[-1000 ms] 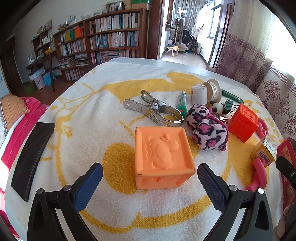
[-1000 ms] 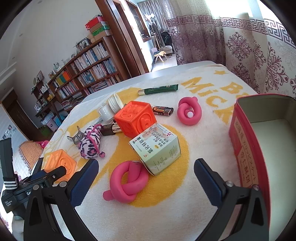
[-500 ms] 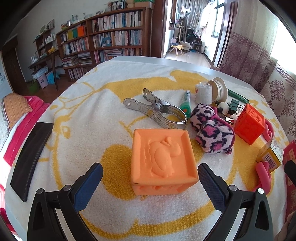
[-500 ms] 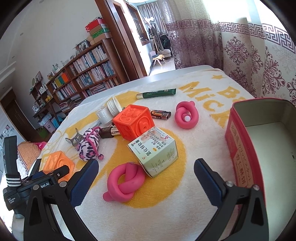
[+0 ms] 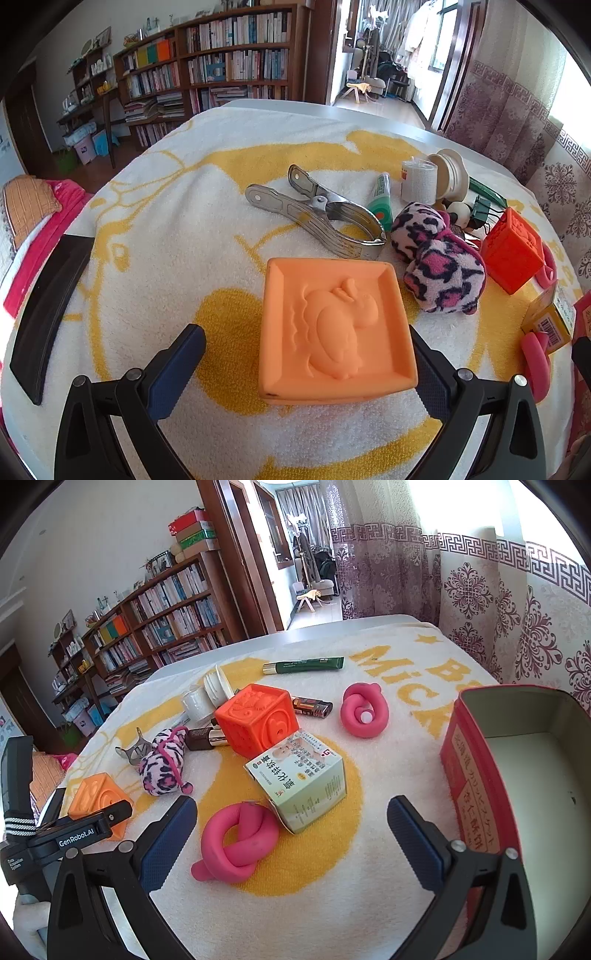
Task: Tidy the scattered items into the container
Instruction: 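Close the left tool on the orange rubber cube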
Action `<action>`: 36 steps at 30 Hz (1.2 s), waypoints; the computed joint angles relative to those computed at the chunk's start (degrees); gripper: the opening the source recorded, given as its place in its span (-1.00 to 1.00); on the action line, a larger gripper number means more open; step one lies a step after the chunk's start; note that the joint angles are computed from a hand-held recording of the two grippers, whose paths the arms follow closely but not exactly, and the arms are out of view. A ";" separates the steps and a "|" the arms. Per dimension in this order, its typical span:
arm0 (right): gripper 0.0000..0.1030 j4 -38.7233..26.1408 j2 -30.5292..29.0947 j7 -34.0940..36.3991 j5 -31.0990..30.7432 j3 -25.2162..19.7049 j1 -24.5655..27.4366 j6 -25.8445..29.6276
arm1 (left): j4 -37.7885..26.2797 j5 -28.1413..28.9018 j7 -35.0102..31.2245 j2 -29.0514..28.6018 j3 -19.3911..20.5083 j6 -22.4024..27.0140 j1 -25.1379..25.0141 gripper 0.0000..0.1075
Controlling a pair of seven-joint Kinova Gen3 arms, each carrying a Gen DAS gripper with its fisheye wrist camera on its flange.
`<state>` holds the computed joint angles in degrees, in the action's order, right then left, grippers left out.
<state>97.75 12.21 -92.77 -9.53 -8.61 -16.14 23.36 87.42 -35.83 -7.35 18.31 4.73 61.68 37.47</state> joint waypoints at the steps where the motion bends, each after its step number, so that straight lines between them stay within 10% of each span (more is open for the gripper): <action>1: 1.00 -0.06 0.07 0.02 0.01 0.00 -0.03 0.14 | 0.17 0.19 0.00 -0.05 0.01 -0.28 -0.15 0.92; 14: 1.00 -0.14 0.18 1.29 -1.98 -0.57 0.87 0.60 | 0.97 -0.22 0.43 -0.52 0.03 -1.58 -0.22 0.91; 25: 1.00 -0.06 0.31 5.47 -6.81 -2.03 3.13 0.90 | 1.61 -2.74 0.12 -1.04 0.47 -2.80 0.87 0.07; 36: 1.00 0.20 0.26 -1.07 2.13 1.81 -2.87 0.71 | 4.20 -3.16 0.77 -2.48 0.34 -7.14 -0.83 0.02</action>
<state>97.95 12.47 -93.85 -7.39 -6.79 -19.01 24.07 91.62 -38.99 -6.58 15.83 5.07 54.54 36.64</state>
